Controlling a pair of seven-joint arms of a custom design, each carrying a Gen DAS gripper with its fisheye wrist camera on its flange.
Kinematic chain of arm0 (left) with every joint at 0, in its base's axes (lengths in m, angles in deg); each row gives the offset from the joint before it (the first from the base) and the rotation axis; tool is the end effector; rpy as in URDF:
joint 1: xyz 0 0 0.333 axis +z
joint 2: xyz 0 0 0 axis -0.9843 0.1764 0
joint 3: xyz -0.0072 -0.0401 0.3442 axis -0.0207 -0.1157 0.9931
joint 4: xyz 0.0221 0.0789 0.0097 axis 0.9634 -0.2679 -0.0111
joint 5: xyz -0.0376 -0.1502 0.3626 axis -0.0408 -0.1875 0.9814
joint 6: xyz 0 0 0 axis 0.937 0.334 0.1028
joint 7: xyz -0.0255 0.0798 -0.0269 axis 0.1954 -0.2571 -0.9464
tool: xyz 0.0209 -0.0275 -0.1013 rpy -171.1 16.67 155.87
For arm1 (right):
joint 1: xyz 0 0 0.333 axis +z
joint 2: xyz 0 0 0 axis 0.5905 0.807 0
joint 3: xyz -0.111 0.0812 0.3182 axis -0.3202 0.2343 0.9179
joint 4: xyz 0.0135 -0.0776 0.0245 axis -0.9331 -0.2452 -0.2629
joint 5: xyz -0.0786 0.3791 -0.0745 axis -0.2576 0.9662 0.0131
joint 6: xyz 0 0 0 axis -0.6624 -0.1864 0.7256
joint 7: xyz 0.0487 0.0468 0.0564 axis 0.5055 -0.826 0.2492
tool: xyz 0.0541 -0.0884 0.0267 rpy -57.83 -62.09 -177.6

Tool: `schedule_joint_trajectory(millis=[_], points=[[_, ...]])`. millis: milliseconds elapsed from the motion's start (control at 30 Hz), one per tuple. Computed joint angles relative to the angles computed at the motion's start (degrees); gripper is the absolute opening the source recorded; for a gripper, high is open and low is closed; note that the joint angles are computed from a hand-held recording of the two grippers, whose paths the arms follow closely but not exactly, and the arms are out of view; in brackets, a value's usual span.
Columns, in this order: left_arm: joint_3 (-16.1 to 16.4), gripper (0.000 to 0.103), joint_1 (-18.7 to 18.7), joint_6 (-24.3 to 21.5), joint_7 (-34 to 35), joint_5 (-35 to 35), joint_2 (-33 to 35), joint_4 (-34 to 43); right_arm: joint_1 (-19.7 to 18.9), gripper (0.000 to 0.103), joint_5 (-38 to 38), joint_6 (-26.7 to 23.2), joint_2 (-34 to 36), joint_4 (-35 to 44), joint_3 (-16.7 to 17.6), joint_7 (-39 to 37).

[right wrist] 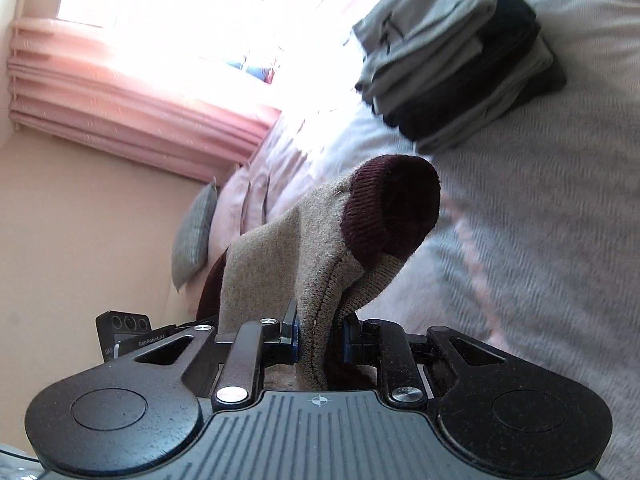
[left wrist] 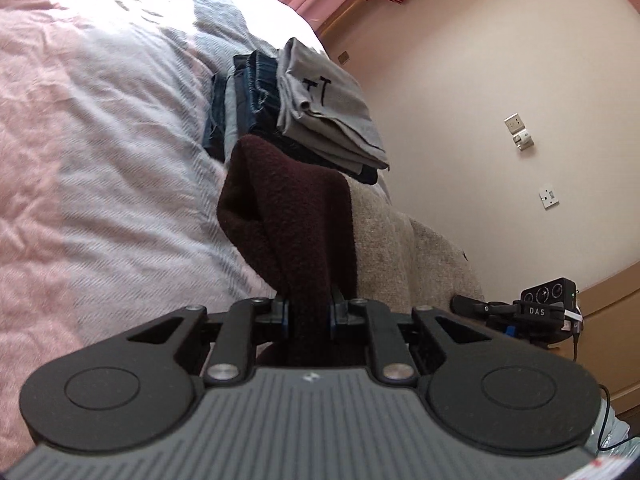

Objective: Fold large clothes

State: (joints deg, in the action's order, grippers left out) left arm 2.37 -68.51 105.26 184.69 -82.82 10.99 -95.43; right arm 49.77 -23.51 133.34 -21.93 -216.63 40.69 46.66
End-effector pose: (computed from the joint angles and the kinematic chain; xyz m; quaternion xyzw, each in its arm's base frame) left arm 0.5621 -0.0080 0.6299 0.3574 -0.8322 0.3451 0.2463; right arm 0.3393 0.0522 0.6538 -0.3375 0.7896 0.0629 0.5086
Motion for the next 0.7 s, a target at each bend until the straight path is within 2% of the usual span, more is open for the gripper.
schedule_joint_trajectory(millis=[100, 233, 433, 500, 600, 700], points=[[-2.24, 0.013, -3.01, 4.76, -4.21, -1.61, -0.25, -0.31, 0.63, 0.016, -0.29, -3.81, 2.19, 3.85, -7.31, -6.44], [-5.54, 0.013, -8.03, 12.34, -10.25, -3.26, 2.39, 2.27, 0.42, 0.016, 0.94, -10.83, 9.72, 13.53, -16.56, -17.71], [-11.35, 0.013, -14.65, 22.79, -18.76, -2.92, 13.34, 15.02, 0.86, 0.016, 7.8, -19.87, 26.58, 32.63, -28.41, -31.61], [-13.31, 0.013, -16.48, 25.12, -21.48, -1.14, 18.35, 21.41, 0.31, 0.016, 11.36, -23.22, 32.44, 38.76, -31.28, -34.92], [-15.51, 0.013, -19.34, 26.69, -25.8, 3.02, 27.07, 32.69, -2.03, 0.016, 17.03, -27.95, 40.29, 45.75, -33.83, -38.34], [-16.89, 0.013, -21.59, 26.12, -28.62, 7.59, 34.5, 42.38, -5.19, 0.016, 21.68, -30.72, 46.03, 49.45, -33.83, -40.82]])
